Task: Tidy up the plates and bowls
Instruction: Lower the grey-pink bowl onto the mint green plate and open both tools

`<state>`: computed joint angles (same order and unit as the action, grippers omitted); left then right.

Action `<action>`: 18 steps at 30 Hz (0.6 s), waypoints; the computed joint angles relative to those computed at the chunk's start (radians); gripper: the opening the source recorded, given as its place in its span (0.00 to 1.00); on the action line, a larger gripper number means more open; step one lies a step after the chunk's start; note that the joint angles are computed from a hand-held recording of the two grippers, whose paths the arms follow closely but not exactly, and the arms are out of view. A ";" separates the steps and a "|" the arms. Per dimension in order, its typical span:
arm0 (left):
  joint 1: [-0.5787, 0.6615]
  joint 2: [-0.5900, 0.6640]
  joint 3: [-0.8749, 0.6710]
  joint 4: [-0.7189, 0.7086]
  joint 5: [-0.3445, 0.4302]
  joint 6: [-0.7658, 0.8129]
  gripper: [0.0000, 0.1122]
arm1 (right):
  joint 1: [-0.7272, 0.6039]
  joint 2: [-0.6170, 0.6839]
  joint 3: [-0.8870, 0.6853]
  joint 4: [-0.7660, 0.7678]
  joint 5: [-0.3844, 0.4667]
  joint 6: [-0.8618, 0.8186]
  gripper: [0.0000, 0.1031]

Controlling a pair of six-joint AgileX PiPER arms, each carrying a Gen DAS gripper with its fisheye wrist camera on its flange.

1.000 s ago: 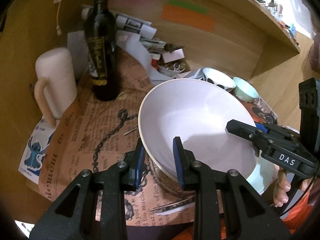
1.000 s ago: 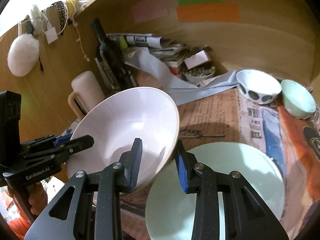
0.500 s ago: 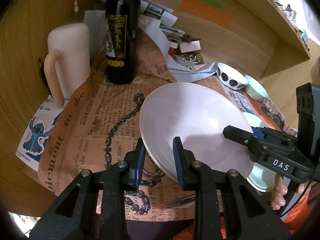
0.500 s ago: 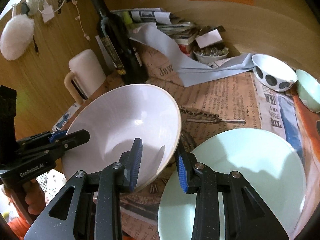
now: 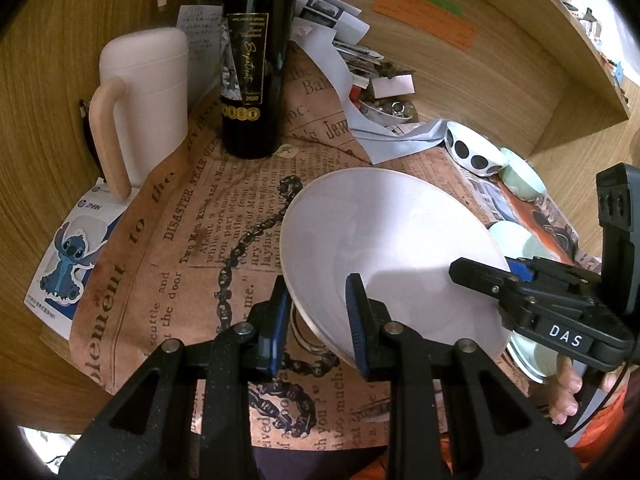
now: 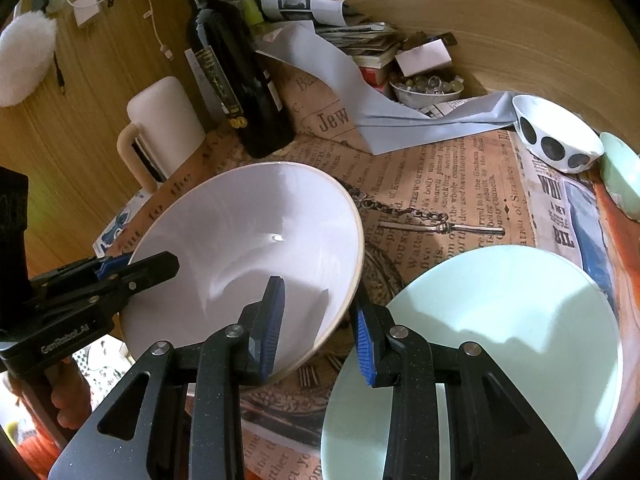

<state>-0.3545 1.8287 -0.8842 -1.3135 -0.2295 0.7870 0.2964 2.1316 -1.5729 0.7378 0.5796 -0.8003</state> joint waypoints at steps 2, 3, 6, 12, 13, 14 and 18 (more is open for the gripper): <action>-0.008 0.006 -0.008 -0.053 -0.018 0.055 0.25 | 0.002 0.000 0.000 -0.009 0.000 0.004 0.29; -0.011 0.009 -0.011 -0.071 -0.025 0.075 0.25 | 0.000 0.002 -0.005 -0.009 0.008 0.007 0.29; -0.003 0.009 -0.018 -0.103 -0.011 0.114 0.25 | -0.018 0.001 -0.007 0.032 0.028 -0.016 0.30; -0.033 -0.045 -0.019 -0.189 -0.094 0.191 0.34 | -0.070 -0.106 0.103 0.230 -0.047 -0.224 0.33; -0.042 -0.058 -0.020 -0.190 -0.106 0.194 0.36 | -0.078 -0.118 0.112 0.252 -0.054 -0.248 0.36; -0.055 -0.068 -0.023 -0.196 -0.122 0.203 0.40 | -0.091 -0.138 0.131 0.290 -0.066 -0.291 0.38; -0.109 -0.094 -0.063 -0.229 -0.179 0.268 0.48 | -0.150 -0.194 0.173 0.421 -0.090 -0.429 0.46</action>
